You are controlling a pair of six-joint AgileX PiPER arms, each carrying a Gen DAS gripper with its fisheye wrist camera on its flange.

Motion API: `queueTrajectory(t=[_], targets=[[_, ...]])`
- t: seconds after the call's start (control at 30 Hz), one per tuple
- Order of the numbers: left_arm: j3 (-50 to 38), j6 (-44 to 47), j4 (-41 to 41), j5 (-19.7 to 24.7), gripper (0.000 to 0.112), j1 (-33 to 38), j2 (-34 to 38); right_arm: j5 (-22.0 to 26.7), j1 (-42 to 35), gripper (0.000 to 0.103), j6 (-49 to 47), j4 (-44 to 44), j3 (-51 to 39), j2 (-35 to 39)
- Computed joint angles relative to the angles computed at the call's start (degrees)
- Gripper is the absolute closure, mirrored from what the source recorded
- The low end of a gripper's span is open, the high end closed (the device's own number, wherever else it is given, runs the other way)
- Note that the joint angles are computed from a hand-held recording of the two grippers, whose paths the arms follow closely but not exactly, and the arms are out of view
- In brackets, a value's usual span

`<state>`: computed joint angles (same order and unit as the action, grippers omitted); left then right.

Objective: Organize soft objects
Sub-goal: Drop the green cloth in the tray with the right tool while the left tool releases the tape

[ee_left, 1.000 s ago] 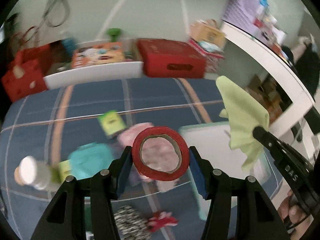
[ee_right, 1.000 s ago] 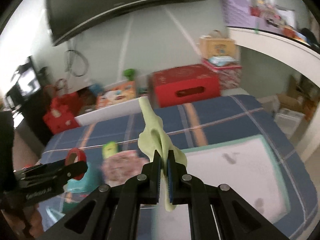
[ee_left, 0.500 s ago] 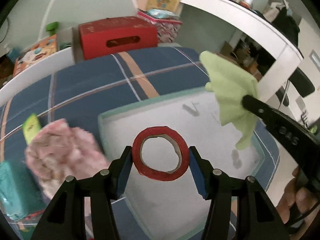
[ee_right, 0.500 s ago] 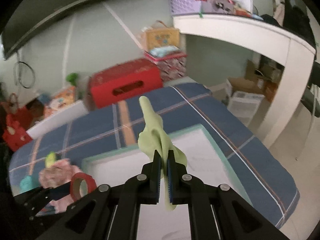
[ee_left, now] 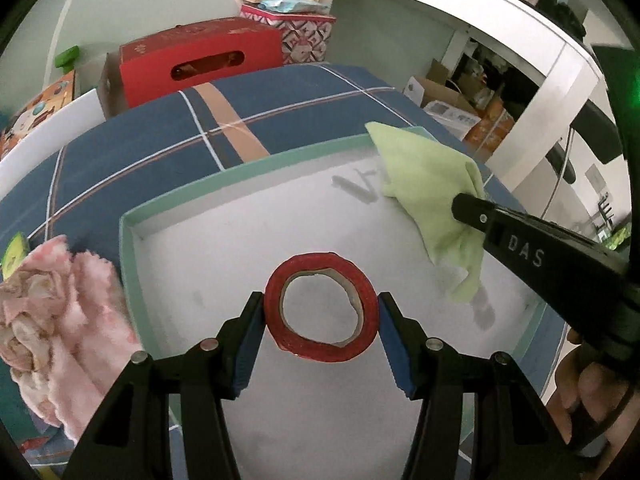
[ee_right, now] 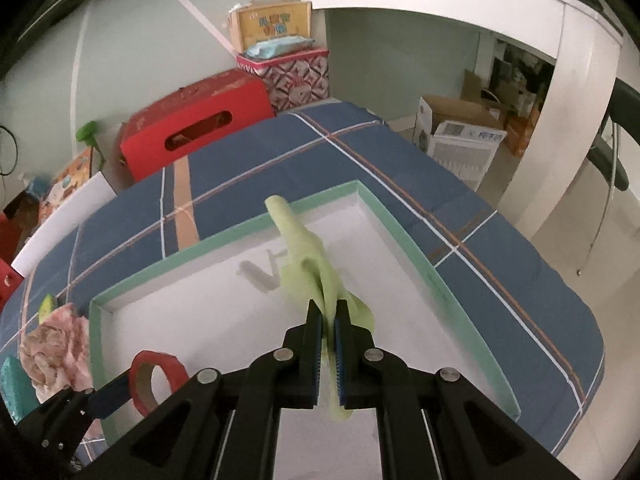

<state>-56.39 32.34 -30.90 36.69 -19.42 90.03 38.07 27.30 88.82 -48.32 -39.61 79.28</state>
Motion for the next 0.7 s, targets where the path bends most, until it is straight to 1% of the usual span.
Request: queueTrajectory(t=[0.1,0.17,0.3,0.43,0.53,0.57,0.6,0.63,0.67,0.7], targets=[[-0.14,-1.16,1.48,-0.03,0.055,-0.79,0.72,0.04,-0.08,0.095,-0.27,0.20,-0.18,0.43],[-0.66,-1.94,2.28,0.98,0.055,-0.92,0.91,0.11,-0.12,0.095,-0.39,0.34,-0.31,0.64],[-0.99,-1.99,1.95,1.75,0.053,-0.86,0.29,0.61,0.43,0.095,-0.24,0.39,-0.41,0.67],[-0.87,-0.74,0.55,2.26,0.041,-0.50,-0.66,1.28,0.88,0.095,0.14,0.48,-0.43,0.61],[-1.14,0.28,-0.80,3.10,0.040,0.20,-1.03,1.78,1.06,0.090,0.56,0.67,-0.31,-0.01],[-1.15,0.57,-1.22,3.18,0.038,0.48,-1.40,1.90,1.18,0.083,0.85,0.59,-0.23,-0.18],[-1.21,0.40,-1.25,3.18,0.035,0.50,-1.59,2.16,1.33,0.070,0.99,0.58,-0.23,-0.37],[-1.27,0.22,-1.21,3.30,0.027,0.64,-1.96,2.53,1.58,0.062,1.10,0.51,-0.25,-0.55],[-1.31,0.11,-1.20,3.40,0.025,0.82,-2.40,2.90,1.98,0.051,1.55,0.19,-0.23,-0.77],[-1.35,-0.18,-0.98,3.44,0.025,0.94,-2.80,3.05,2.33,0.048,1.94,-0.15,-0.13,-1.10]])
